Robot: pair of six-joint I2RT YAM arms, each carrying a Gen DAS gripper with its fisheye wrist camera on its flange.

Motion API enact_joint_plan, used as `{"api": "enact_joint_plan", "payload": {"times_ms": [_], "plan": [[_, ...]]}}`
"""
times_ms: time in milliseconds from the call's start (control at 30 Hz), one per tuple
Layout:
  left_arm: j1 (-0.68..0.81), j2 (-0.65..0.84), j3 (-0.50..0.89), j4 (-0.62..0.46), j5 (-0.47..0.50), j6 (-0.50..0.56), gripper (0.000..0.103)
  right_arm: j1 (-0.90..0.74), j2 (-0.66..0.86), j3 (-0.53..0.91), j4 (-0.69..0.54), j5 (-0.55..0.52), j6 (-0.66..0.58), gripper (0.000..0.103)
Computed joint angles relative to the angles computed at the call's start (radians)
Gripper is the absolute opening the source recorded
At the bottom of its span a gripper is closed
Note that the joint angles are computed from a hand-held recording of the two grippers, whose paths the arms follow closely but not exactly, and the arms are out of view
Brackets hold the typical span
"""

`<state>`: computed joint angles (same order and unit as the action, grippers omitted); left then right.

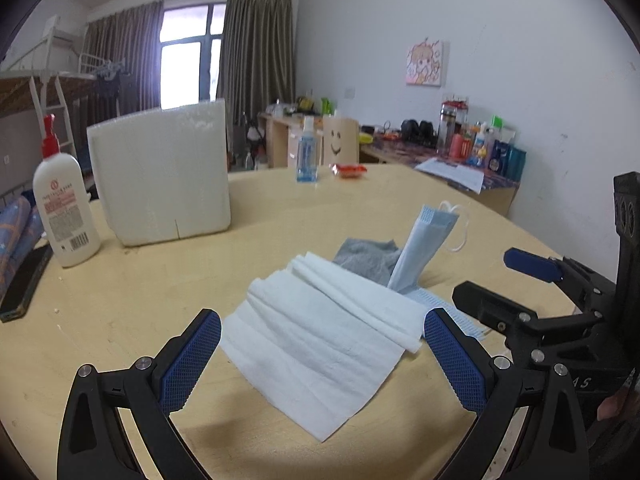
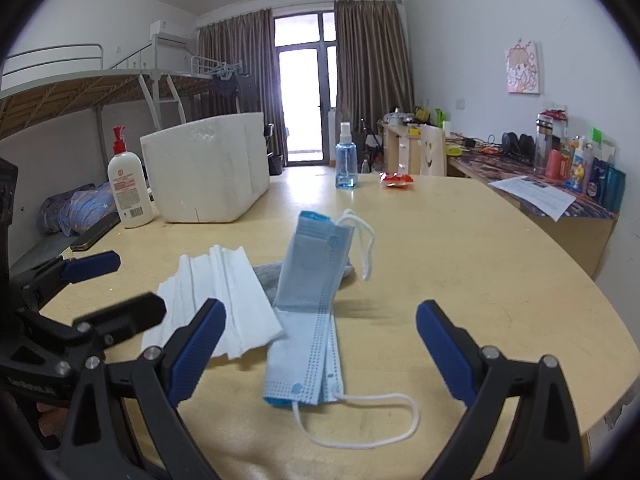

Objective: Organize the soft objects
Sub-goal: 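Move both tools toward the white tissue and blue mask on the table, then close the left gripper on the white tissue while the right gripper closes on the blue mask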

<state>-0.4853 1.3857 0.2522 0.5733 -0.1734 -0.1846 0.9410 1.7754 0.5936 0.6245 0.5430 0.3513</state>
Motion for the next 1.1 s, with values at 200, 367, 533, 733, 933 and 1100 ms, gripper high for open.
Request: {"api": "enact_joint_plan", "payload": {"times_ms": [200,367,533,733,933,1100], "plan": [[0.001,0.076,0.061,-0.036,-0.009,-0.018,0.102,-0.055,0.023,0.021,0.000,-0.084,-0.028,0.094],[0.003,0.127,0.104,-0.065,-0.011,-0.029,0.102,-0.102,0.022,0.027,0.007,-0.163,-0.038,0.094],[0.015,0.167,0.154,-0.125,0.028,-0.035,0.097,-0.129,0.018,0.080,-0.100,-0.191,-0.054,0.094],[0.042,0.232,0.227,-0.226,0.081,-0.052,0.066,-0.154,0.016,0.106,-0.157,-0.245,-0.076,0.094],[0.004,0.229,0.229,-0.249,-0.003,-0.050,0.045,-0.164,0.037,0.148,-0.205,-0.294,-0.088,0.094],[0.024,0.214,0.208,-0.230,0.011,-0.052,0.024,-0.164,0.059,0.187,-0.249,-0.312,-0.092,0.094]]}}
